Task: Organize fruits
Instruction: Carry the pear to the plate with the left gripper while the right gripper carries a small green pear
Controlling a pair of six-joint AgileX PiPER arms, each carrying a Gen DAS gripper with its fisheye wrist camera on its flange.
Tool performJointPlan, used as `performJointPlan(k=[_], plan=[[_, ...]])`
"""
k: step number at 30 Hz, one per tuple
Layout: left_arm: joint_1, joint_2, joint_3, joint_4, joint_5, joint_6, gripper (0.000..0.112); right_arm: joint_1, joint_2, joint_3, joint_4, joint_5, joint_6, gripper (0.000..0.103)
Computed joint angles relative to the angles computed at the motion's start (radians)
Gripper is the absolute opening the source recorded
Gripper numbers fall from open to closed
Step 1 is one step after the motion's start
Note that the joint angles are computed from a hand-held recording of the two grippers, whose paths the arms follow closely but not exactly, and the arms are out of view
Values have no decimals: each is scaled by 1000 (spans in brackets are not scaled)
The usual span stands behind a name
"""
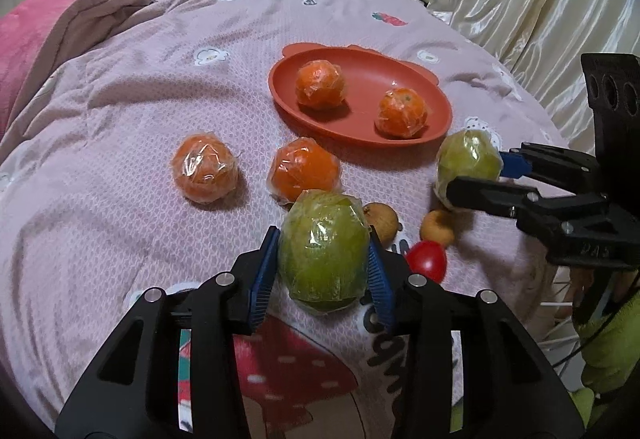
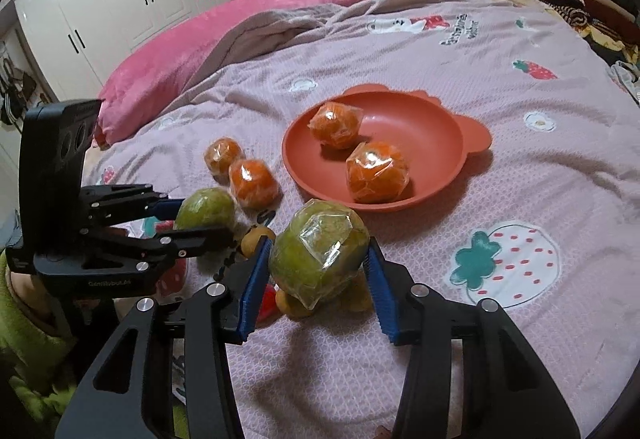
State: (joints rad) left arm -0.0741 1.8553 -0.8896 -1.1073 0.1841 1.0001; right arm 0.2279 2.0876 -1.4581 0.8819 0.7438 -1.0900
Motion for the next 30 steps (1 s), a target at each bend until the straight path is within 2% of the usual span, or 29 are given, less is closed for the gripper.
performJointPlan(k=[6,15,22,30], plan=[[15,-42,13,73,0,-91,33,-19,-19,-5,20,7,-16,45],[11,-86,-20,338,7,-371,33,-49,-14,-59,19,28,-12,45],[-10,-61,-112,534,36,-574,33,-74,4,-122,0,45,1,45],[-31,16,-261,671,93,-707,33,-91,44,-213,-37,67,36,45]])
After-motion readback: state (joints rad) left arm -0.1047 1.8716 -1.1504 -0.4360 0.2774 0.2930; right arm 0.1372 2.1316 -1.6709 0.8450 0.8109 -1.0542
